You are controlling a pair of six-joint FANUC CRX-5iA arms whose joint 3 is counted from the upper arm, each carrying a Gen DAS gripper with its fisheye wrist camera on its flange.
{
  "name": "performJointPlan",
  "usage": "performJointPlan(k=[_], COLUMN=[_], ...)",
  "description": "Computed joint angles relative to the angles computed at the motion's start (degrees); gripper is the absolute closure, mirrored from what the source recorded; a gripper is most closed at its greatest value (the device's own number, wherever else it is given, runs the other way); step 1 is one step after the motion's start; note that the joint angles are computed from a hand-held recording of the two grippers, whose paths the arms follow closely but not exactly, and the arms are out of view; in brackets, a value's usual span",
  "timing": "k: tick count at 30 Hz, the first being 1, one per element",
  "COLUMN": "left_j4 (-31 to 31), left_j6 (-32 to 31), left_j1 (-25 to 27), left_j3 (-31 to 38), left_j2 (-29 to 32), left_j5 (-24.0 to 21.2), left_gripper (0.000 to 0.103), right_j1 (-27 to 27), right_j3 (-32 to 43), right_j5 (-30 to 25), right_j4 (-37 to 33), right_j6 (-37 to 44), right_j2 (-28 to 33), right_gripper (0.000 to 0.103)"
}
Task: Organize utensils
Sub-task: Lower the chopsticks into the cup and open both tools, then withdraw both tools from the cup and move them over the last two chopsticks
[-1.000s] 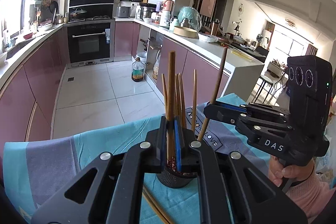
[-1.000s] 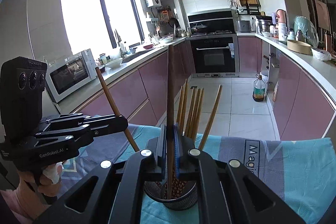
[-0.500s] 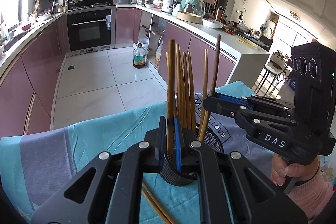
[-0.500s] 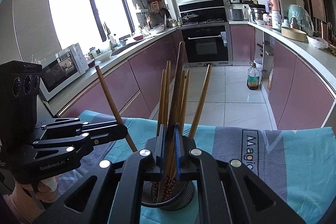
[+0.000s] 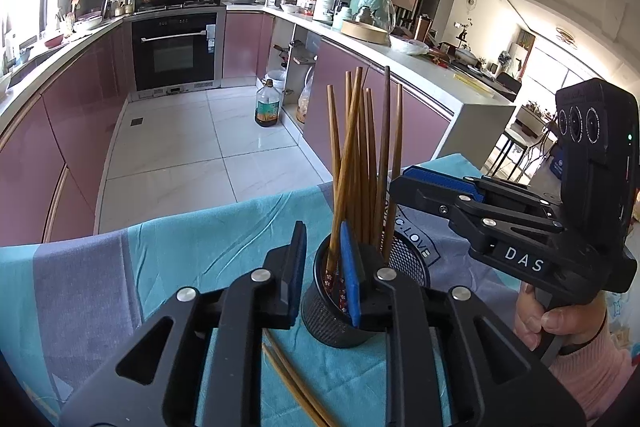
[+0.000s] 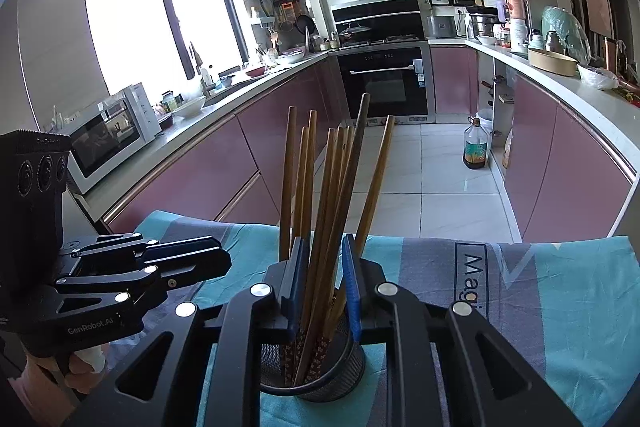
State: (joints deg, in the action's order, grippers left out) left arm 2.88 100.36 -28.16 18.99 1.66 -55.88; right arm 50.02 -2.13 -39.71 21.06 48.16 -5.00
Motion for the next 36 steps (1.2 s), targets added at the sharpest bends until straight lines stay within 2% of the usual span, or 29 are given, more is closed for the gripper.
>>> performJointPlan(k=[5,6,9,13,17,20,28,36], left_j4=[-0.3,-0.6,-3.5,-5.7,-8.9,-10.1,-9.0,-7.2], left_j6=[0.1,0.4,3.1,5.6,8.9,10.8,12.9,13.4], left_j1=[-0.1,-0.1,-1.1,-1.3,-1.6,-1.1,0.4,0.7], left_j3=[-2.3,-2.9,-4.4,-7.4,-10.5,-13.2,-21.3,-25.5], left_j2=[-1.6,-2.1,-4.0,-7.2,-10.7,-13.2,-17.6,-18.7], left_j5=[1.6,2.0,2.8,3.9,3.9,3.3,1.2,1.6], left_gripper=[0.077,0.074,0.064,0.059,0.049,0.046,0.045,0.045], right_j1=[0.3,0.5,1.3,2.8,5.1,7.0,9.0,9.7], right_j3=[-0.9,-1.4,-3.2,-5.4,-7.9,-9.4,-5.7,-4.5], right_j5=[0.5,0.7,2.0,3.4,4.3,4.7,-4.9,-7.9], right_j4=[-0.2,-0.1,1.2,1.5,1.3,-1.9,-16.1,-17.4], right_j6=[0.2,0.1,-0.5,0.3,2.0,5.8,13.2,11.3], right_j2=[-0.9,-1.4,-3.0,-5.7,-8.5,-10.3,-5.2,-2.4], right_gripper=[0.083,0.082,0.076,0.075,0.074,0.074,0.074,0.074])
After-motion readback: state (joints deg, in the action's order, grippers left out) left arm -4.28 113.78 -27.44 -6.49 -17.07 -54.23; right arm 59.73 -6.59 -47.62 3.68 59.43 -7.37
